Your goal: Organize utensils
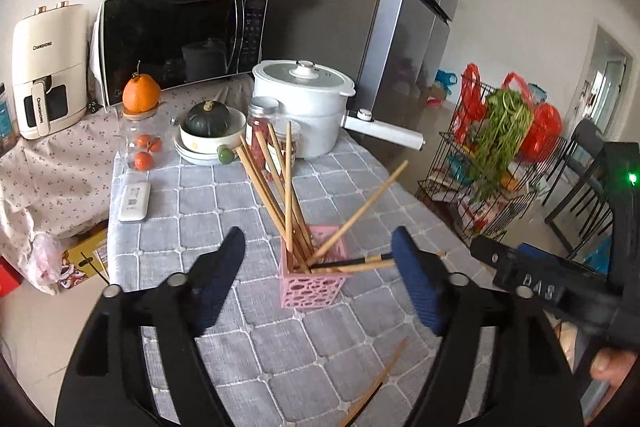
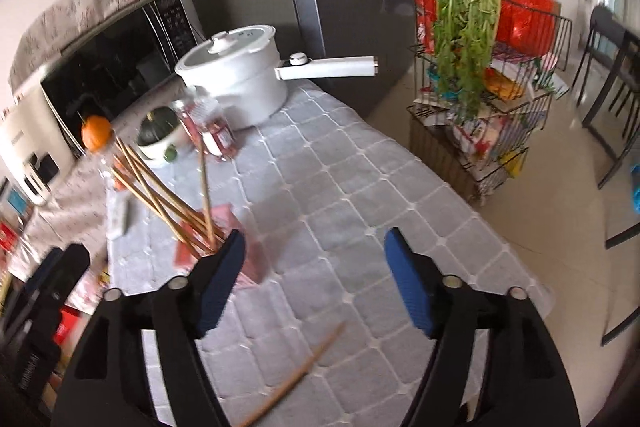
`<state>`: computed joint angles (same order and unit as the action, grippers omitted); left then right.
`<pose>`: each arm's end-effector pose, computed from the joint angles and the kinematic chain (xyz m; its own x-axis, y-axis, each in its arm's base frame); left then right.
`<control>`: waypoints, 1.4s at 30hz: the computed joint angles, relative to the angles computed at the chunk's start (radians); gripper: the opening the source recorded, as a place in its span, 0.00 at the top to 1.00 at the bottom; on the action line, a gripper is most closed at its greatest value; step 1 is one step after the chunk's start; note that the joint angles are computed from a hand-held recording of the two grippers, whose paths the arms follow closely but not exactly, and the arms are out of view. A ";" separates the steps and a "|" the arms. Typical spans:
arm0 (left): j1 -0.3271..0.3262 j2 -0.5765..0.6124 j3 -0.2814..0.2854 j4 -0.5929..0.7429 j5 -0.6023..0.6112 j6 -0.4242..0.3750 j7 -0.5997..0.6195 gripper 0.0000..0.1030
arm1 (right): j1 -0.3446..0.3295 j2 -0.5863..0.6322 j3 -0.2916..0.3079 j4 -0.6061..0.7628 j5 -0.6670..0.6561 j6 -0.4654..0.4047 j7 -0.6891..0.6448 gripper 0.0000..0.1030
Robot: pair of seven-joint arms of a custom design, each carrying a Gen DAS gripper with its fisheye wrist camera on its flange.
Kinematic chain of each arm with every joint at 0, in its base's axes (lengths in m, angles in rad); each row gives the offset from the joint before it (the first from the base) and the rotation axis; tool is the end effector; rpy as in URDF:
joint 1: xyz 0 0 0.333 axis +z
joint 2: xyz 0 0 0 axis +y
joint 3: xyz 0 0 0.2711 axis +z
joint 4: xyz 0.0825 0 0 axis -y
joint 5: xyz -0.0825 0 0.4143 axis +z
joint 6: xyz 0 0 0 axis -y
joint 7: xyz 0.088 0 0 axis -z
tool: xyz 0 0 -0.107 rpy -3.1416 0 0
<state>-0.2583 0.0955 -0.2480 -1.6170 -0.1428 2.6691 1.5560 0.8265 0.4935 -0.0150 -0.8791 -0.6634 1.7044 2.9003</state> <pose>0.5891 -0.3131 0.6299 -0.4516 -0.8747 0.1760 -0.5784 0.1368 -0.8042 0.5251 0.4739 0.6427 -0.4590 -0.8768 -0.1433 -0.6135 0.4295 -0.6628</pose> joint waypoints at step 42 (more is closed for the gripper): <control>-0.188 0.566 -0.025 0.649 0.098 -0.808 0.139 0.71 | -0.297 -0.634 0.238 -1.060 0.329 0.252 0.353 0.07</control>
